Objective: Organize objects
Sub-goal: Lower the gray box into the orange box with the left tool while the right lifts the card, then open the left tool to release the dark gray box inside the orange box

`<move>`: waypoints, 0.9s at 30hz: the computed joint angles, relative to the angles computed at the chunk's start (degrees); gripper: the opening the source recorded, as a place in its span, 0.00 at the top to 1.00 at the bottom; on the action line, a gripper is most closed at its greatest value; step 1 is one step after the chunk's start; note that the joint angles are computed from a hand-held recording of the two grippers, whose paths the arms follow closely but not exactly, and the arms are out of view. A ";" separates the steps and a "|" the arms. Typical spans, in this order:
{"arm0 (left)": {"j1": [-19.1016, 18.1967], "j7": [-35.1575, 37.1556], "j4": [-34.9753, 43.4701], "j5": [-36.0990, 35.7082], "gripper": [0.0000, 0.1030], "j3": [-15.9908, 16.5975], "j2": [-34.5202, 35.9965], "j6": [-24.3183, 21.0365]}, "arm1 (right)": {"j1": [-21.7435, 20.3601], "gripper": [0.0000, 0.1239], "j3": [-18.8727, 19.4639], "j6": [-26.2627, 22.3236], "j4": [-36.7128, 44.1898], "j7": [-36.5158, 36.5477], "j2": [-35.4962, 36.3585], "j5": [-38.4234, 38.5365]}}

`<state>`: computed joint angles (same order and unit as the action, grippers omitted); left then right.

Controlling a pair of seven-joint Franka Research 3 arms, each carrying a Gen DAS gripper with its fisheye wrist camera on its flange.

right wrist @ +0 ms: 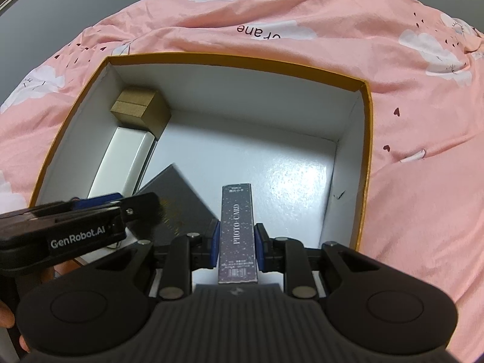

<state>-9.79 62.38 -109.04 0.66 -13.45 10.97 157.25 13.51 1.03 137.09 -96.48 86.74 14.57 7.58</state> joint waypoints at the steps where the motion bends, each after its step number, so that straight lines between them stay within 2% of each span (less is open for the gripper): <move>1: -0.43 -0.68 -0.12 1.72 0.40 0.50 -0.26 0.02 | 0.04 0.81 -0.05 0.12 -0.08 0.21 -0.01 -0.08; 5: -0.90 -1.38 -0.87 6.08 0.40 1.28 -1.30 0.94 | 0.08 0.81 -0.10 0.63 -0.48 0.96 -0.10 0.00; 9: 3.59 12.77 -1.56 -8.47 0.40 -2.79 -2.10 2.53 | 0.69 0.81 -0.30 2.22 -0.86 2.81 0.16 -1.15; 11: 4.56 17.54 -1.04 -13.82 0.41 -3.22 -2.06 1.83 | 1.13 0.81 -0.46 3.46 -1.13 4.11 0.45 -2.08; 15: 5.28 24.15 -0.36 -20.05 0.43 -3.04 -1.79 0.87 | 1.55 0.81 -0.29 5.14 -0.73 5.77 1.76 -2.18; 17: 5.60 26.28 -0.01 -22.55 0.49 -2.83 -1.68 0.16 | 1.49 0.81 0.08 5.34 -0.44 5.62 2.32 -1.23; 20: 6.74 31.32 1.07 -28.88 0.51 -3.19 -1.38 -1.84 | 1.26 0.81 0.78 4.94 0.05 4.55 3.09 0.87; 23: 6.68 34.32 1.80 -31.27 0.52 -2.77 -1.14 -2.80 | 1.38 0.81 1.10 5.62 -0.19 3.50 3.27 2.03; 27: 5.82 34.66 2.66 -29.21 0.54 -1.85 -0.63 -3.84 | 1.40 0.80 1.14 4.92 0.43 3.35 3.65 3.34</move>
<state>-3.97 97.04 -106.38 -28.55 -15.30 10.34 153.41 14.91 2.18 142.02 -96.05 90.09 18.22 10.92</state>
